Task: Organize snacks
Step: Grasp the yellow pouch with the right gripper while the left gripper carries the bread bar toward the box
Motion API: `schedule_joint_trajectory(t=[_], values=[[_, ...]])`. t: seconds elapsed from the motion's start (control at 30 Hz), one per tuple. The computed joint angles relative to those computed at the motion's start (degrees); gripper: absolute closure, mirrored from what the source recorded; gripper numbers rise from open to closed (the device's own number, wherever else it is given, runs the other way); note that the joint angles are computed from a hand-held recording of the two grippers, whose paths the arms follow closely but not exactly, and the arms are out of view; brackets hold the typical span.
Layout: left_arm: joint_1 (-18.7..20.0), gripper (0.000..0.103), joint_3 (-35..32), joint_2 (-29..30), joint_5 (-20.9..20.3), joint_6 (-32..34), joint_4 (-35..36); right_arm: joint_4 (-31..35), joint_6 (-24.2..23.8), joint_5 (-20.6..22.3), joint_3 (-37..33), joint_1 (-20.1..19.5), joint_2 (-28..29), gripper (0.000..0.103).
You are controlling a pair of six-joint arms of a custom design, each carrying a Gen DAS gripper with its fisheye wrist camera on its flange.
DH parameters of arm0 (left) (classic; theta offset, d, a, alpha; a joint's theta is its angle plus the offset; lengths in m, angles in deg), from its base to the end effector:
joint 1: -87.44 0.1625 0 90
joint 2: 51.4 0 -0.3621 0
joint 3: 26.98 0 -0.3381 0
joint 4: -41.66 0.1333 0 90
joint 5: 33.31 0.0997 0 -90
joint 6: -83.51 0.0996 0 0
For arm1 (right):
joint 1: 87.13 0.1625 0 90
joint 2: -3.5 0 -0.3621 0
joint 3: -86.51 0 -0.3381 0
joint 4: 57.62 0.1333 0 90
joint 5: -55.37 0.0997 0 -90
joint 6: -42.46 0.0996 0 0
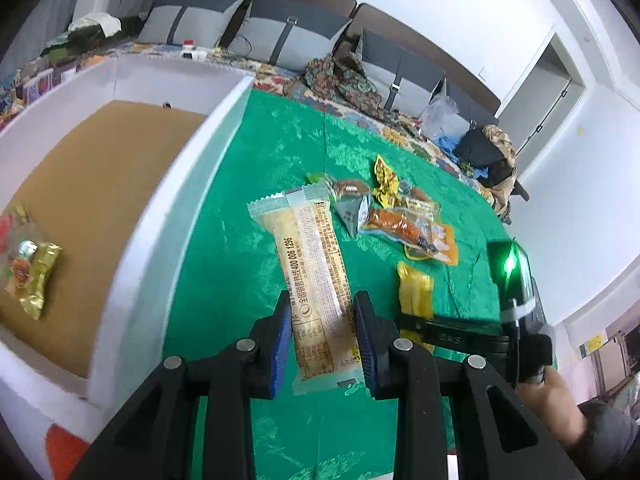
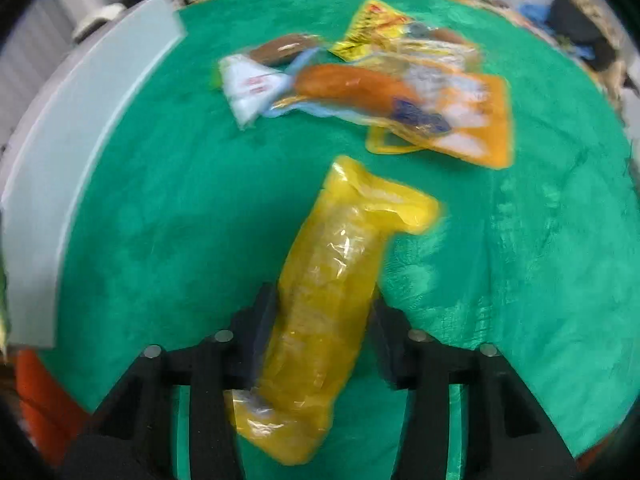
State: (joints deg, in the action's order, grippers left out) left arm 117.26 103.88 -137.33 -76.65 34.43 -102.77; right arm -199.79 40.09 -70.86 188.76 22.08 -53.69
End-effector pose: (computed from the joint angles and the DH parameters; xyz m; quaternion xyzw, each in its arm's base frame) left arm -0.2228 -0.3648 0.2339 0.0559 0.9140 -0.3658 0.1665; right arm 0.2493 -0.4891 0.1601 0.1586 -0.9354 0.1037 0.2984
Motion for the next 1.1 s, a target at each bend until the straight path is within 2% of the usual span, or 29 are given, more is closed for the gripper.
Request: schedule_joint_trajectory(t=[0.07,0.1,0.13,0.2,0.23,0.37,0.47,0.53,0.6,0.63,0.67,0.77,0.8,0.83,0.87,0.9,0.93,0.97,1.03,1.1], values=[[-0.5,0.074,0.3,-1.7,0.3,-0.9,1.3,-0.8,1.2,2.5,1.9,-1.0,-2.4,0.064],[-0.9,0.074,0.6,-2.8,0.5,-1.3,1.5,-1.1,1.9,5.0,3.2,-2.0,-4.5,0.071],[-1.1,0.074,0.7,-3.5,0.7,-1.5,1.5,-1.4,3.2,9.9,4.7,-3.8,-7.5,0.082],[-1.3,0.074,0.7,-4.3,0.9,-1.4,1.1,0.7,5.7,16.0,5.9,-6.5,-11.8,0.084],[-1.2,0.074,0.7,-4.6,0.8,-1.0,0.3,1.4,6.2,17.3,6.1,-7.2,-13.0,0.098],[-1.1,0.074,0.4,-5.4,1.7,-0.7,0.5,1.1,7.3,24.2,6.9,-10.8,-16.0,0.100],[-1.2,0.074,0.3,-6.3,2.2,-1.4,2.1,-1.0,8.5,26.4,6.9,-11.2,-16.0,0.100],[-1.6,0.074,0.5,-6.9,2.8,-2.5,3.7,-0.4,8.2,23.1,5.6,-9.5,-15.3,0.096],[-1.8,0.074,0.9,-7.5,3.1,-3.2,4.4,1.7,9.7,15.6,4.4,-6.9,-13.9,0.086],[-1.8,0.074,0.9,-7.7,3.2,-3.5,4.7,3.5,11.4,13.1,4.0,-5.9,-13.4,0.048],[-1.8,0.074,1.0,-7.6,3.2,-3.6,4.5,4.4,12.7,11.1,3.9,-5.2,-13.2,0.020],[-1.8,0.074,0.9,-7.1,3.1,-3.5,4.2,3.6,15.3,2.4,2.9,-1.9,-8.2,0.020],[-1.8,0.074,0.9,-6.9,3.0,-3.4,4.1,3.2,14.5,1.3,2.1,-1.4,-6.0,0.020],[-1.8,0.074,0.8,-6.7,2.8,-3.1,4.0,3.0,12.6,-1.1,0.6,-0.3,-2.8,0.022],[-1.8,0.074,0.6,-6.8,2.8,-3.0,4.3,2.2,8.2,-6.0,-0.8,1.4,2.0,0.018],[-2.0,0.074,0.6,-7.2,3.2,-3.1,5.0,-1.1,2.9,-9.0,-1.1,2.7,4.4,0.020],[-2.2,0.074,0.6,-7.5,3.5,-3.2,5.5,-5.1,0.0,-9.6,-0.2,3.5,5.2,0.034],[-2.5,0.074,0.8,-8.2,4.0,-3.6,6.5,-6.8,-0.5,-7.8,0.9,3.1,4.6,0.057],[-2.4,0.074,1.2,-9.3,4.2,-4.2,7.7,-4.8,2.4,-5.4,2.0,2.2,1.5,0.061],[-1.7,0.074,1.7,-9.8,3.8,-4.2,6.9,-2.8,5.7,-0.8,3.7,0.0,-3.0,0.065]])
